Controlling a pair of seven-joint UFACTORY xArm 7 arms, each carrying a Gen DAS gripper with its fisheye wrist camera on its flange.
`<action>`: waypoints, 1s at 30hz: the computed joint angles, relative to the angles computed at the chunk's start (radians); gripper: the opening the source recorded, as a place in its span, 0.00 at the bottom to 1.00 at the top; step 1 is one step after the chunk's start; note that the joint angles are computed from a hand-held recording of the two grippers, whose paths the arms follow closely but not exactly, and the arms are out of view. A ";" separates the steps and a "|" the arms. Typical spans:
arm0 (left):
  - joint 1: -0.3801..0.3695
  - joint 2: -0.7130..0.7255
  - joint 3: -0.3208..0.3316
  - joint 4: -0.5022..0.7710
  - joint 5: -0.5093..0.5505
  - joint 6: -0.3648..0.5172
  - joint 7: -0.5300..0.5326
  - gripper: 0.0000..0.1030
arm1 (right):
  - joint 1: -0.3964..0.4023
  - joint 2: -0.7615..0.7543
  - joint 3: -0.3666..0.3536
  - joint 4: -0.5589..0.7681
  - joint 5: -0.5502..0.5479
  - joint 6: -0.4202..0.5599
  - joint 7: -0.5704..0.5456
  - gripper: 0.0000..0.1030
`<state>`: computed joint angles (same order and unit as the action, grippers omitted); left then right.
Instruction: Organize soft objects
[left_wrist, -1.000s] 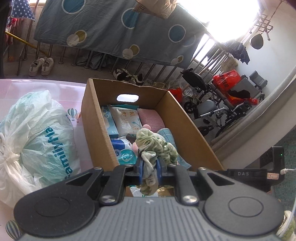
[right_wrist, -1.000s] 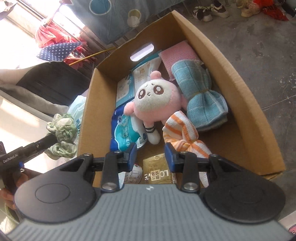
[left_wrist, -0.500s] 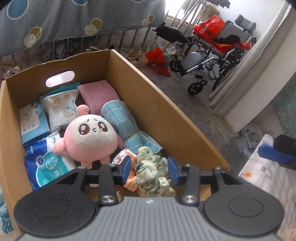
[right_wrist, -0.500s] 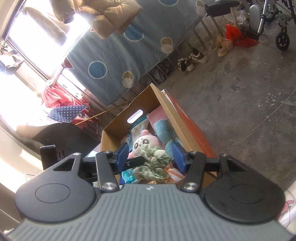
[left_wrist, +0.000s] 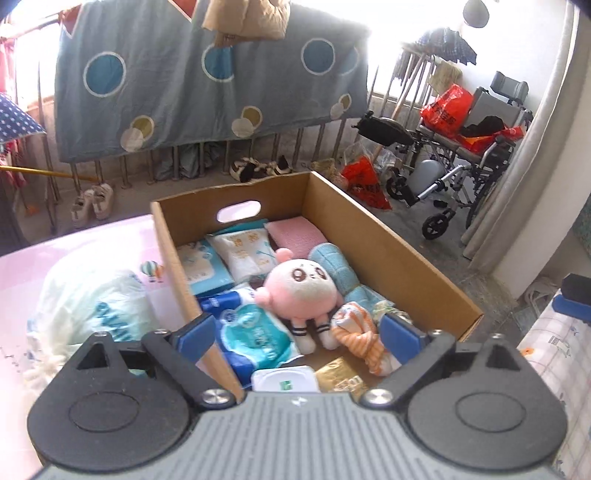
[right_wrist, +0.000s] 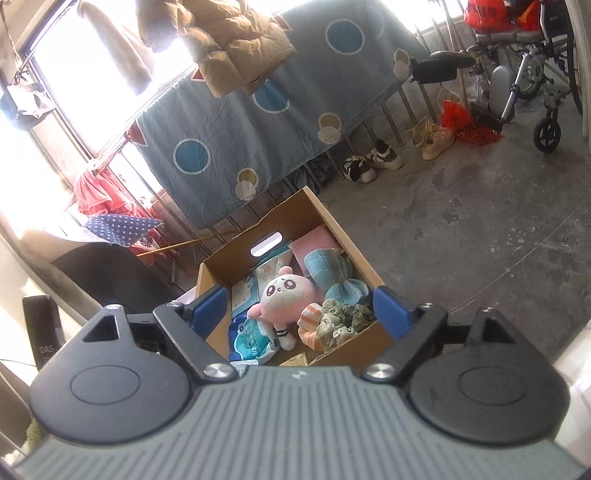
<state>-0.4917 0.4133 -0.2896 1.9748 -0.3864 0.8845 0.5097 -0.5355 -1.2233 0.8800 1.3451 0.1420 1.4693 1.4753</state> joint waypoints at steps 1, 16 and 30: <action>0.021 -0.046 0.008 -0.065 -0.012 -0.042 0.016 1.00 | -0.034 0.024 0.028 0.058 -0.013 0.035 -0.015 0.94; 0.153 -0.355 0.129 -0.529 0.181 -0.290 -0.245 1.00 | -0.525 0.080 0.278 0.560 0.213 0.198 -0.219 0.99; 0.133 -0.394 0.096 -0.614 0.125 -0.216 -0.106 1.00 | -0.612 -0.007 0.198 0.624 0.428 0.275 -0.337 0.99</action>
<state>-0.3587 0.0194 -0.1934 1.3605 -0.2611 0.6684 0.4042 -1.1474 -1.2304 1.0784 1.9687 0.5697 1.7447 1.1387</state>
